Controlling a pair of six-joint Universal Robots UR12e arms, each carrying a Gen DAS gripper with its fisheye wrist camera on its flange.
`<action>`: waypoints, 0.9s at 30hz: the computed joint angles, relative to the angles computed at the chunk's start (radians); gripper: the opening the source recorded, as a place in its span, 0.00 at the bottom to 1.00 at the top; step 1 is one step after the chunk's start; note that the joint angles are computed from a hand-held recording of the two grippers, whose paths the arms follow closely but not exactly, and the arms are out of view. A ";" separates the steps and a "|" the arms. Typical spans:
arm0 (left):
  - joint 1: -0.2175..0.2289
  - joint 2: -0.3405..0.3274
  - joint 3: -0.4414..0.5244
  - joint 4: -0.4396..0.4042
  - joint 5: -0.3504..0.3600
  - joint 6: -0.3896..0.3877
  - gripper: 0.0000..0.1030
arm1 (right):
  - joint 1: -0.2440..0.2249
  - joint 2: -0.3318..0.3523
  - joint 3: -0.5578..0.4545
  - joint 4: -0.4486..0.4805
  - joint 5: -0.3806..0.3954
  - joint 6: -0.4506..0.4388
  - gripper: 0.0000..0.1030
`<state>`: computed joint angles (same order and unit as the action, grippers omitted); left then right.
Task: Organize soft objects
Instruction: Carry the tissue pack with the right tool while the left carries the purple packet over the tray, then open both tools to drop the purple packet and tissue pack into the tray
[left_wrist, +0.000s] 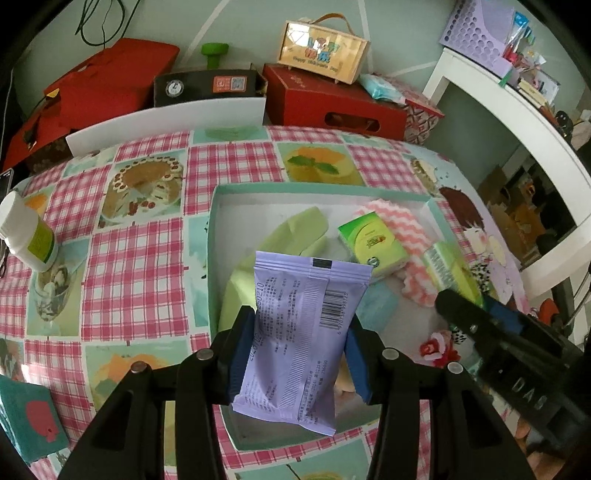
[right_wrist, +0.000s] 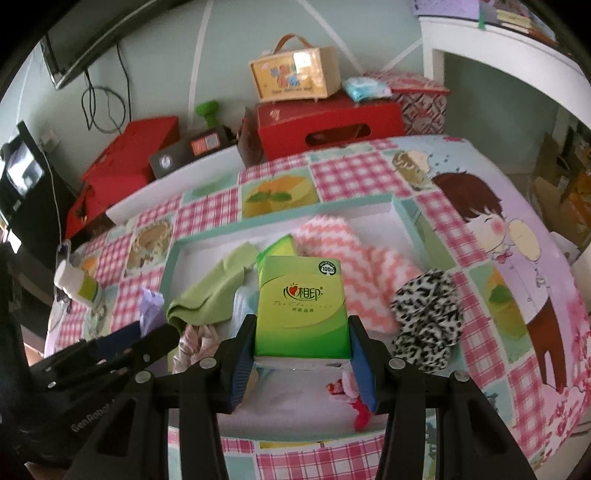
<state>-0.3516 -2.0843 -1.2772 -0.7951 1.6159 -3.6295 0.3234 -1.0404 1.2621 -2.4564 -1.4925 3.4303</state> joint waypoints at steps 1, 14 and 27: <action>0.000 -0.003 0.003 -0.008 -0.001 -0.002 0.47 | 0.001 0.004 -0.005 0.012 0.002 -0.005 0.49; 0.001 -0.022 0.032 -0.084 -0.015 -0.009 0.48 | 0.010 0.033 -0.045 0.132 0.005 -0.046 0.50; 0.010 -0.012 0.033 -0.101 -0.027 -0.037 0.58 | 0.015 0.036 -0.055 0.155 -0.031 -0.039 0.63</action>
<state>-0.3418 -2.0960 -1.2446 -0.8961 1.5889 -3.6661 0.3388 -1.0042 1.2069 -2.3015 -1.5230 3.3914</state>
